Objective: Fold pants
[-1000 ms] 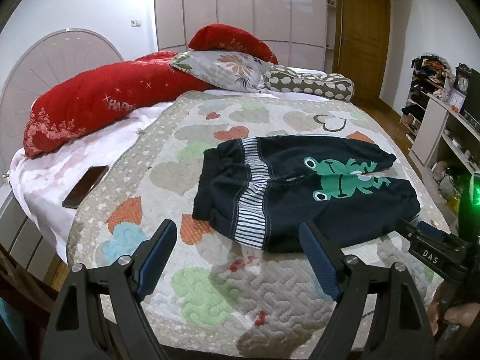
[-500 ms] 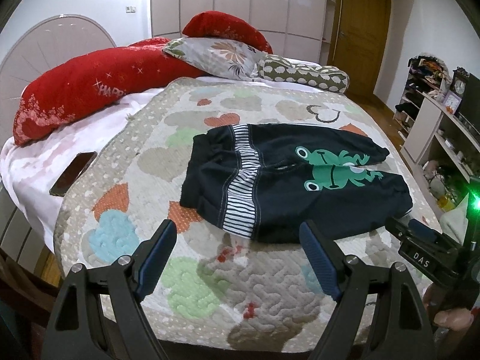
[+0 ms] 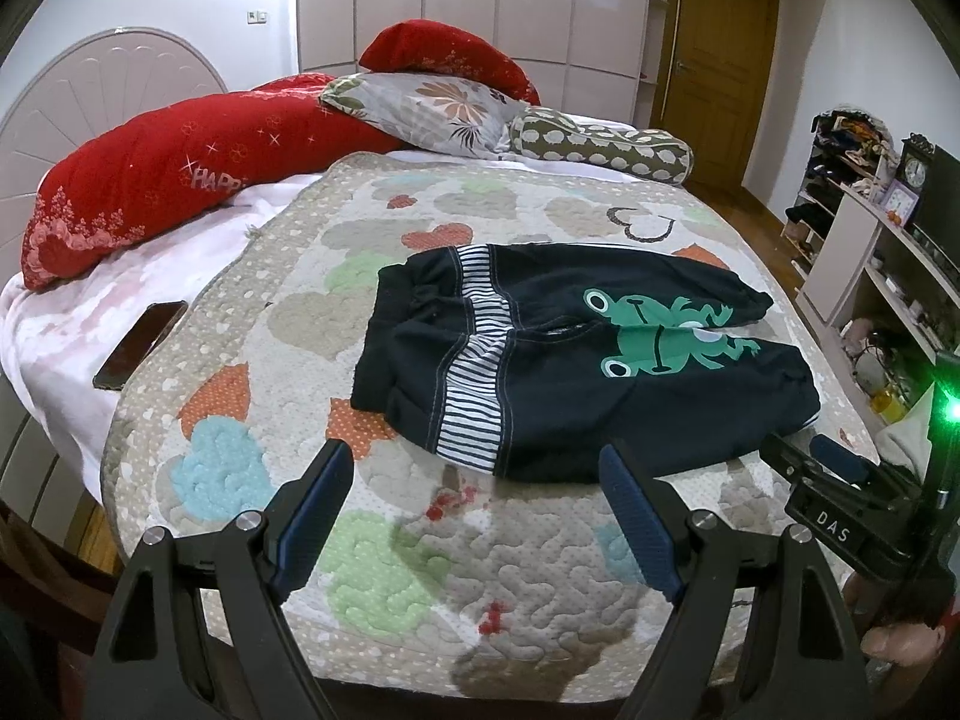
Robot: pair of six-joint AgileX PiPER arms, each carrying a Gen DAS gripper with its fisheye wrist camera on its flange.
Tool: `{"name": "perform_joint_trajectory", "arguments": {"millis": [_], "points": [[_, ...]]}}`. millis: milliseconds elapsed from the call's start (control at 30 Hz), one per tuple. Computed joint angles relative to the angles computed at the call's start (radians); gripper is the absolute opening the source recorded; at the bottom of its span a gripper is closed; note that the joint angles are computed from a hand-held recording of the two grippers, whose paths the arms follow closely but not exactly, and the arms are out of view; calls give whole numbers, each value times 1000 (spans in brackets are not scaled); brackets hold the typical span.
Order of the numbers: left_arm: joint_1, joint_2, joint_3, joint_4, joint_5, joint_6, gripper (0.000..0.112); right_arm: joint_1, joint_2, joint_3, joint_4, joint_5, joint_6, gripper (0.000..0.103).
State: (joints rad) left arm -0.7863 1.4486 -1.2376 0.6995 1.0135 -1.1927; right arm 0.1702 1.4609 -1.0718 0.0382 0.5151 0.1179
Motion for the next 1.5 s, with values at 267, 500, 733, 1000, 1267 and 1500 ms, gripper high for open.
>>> {"name": "perform_joint_trajectory", "arguments": {"millis": [267, 500, 733, 1000, 1267, 1500], "points": [[-15, 5, -3, 19, 2, -16, 83, 10, -3, 8, -17, -8, 9, 69], [-15, 5, -2, 17, 2, -16, 83, 13, -3, 10, -23, -11, 13, 70], [-15, 8, -4, 17, 2, -18, 83, 15, -3, 12, -25, -12, 17, 70], [19, 27, 14, -14, -35, 18, 83, 4, 11, 36, 0, -32, -16, 70], [211, 93, -84, -170, -144, 257, 83, -99, 119, -151, 155, 43, -268, 70], [396, 367, -455, -433, -133, 682, 83, -172, 384, -592, 186, 227, -473, 71]]}}
